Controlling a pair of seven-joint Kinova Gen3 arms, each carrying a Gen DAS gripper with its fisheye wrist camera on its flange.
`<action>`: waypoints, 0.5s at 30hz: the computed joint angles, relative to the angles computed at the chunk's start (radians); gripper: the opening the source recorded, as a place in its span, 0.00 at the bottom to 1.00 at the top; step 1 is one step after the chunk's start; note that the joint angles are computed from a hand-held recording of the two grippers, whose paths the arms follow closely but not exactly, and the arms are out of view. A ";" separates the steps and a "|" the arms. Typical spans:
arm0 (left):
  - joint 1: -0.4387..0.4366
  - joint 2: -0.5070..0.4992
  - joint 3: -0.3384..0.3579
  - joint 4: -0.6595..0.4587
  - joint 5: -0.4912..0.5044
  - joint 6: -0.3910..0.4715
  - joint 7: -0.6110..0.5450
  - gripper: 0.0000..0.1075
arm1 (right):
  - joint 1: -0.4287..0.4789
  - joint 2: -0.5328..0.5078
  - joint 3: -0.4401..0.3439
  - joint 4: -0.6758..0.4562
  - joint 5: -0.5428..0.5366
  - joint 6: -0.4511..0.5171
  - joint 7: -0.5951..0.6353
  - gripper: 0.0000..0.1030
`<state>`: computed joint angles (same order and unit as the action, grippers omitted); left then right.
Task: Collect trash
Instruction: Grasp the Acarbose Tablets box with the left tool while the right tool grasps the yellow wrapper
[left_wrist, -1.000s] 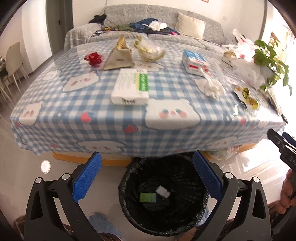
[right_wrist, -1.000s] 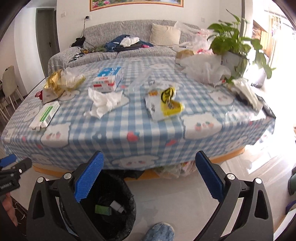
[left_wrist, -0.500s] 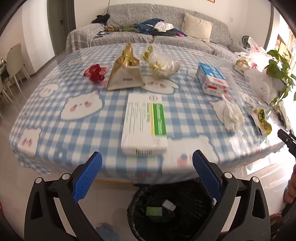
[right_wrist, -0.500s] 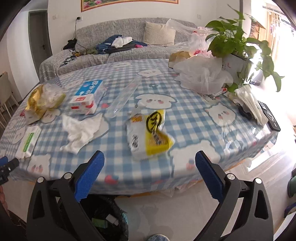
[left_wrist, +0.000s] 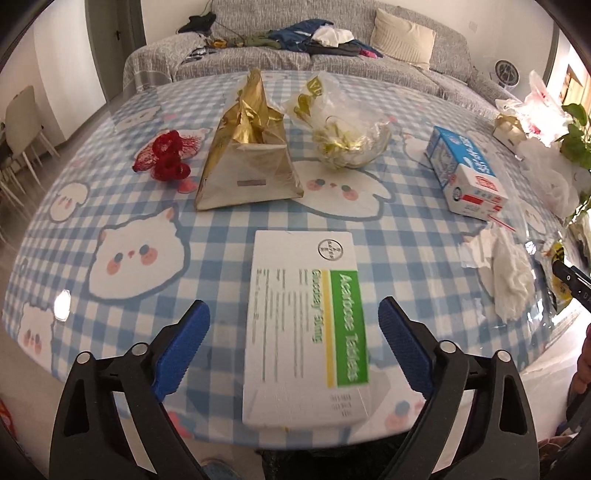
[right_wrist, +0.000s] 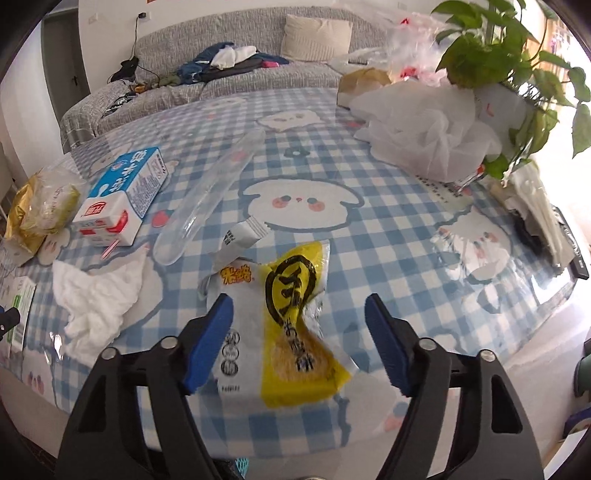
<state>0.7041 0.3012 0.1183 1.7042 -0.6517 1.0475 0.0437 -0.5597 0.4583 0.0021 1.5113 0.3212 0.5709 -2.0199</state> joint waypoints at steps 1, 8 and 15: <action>-0.006 0.002 -0.002 0.002 0.003 -0.008 -0.002 0.80 | 0.002 0.009 -0.001 -0.012 -0.004 0.007 0.000 0.63; -0.013 0.025 -0.012 -0.013 0.008 -0.021 -0.022 0.62 | 0.007 0.037 -0.010 -0.049 -0.024 0.034 0.026 0.47; 0.000 0.041 -0.020 -0.042 0.015 0.004 -0.030 0.55 | 0.003 0.037 0.002 -0.053 -0.026 0.029 0.010 0.24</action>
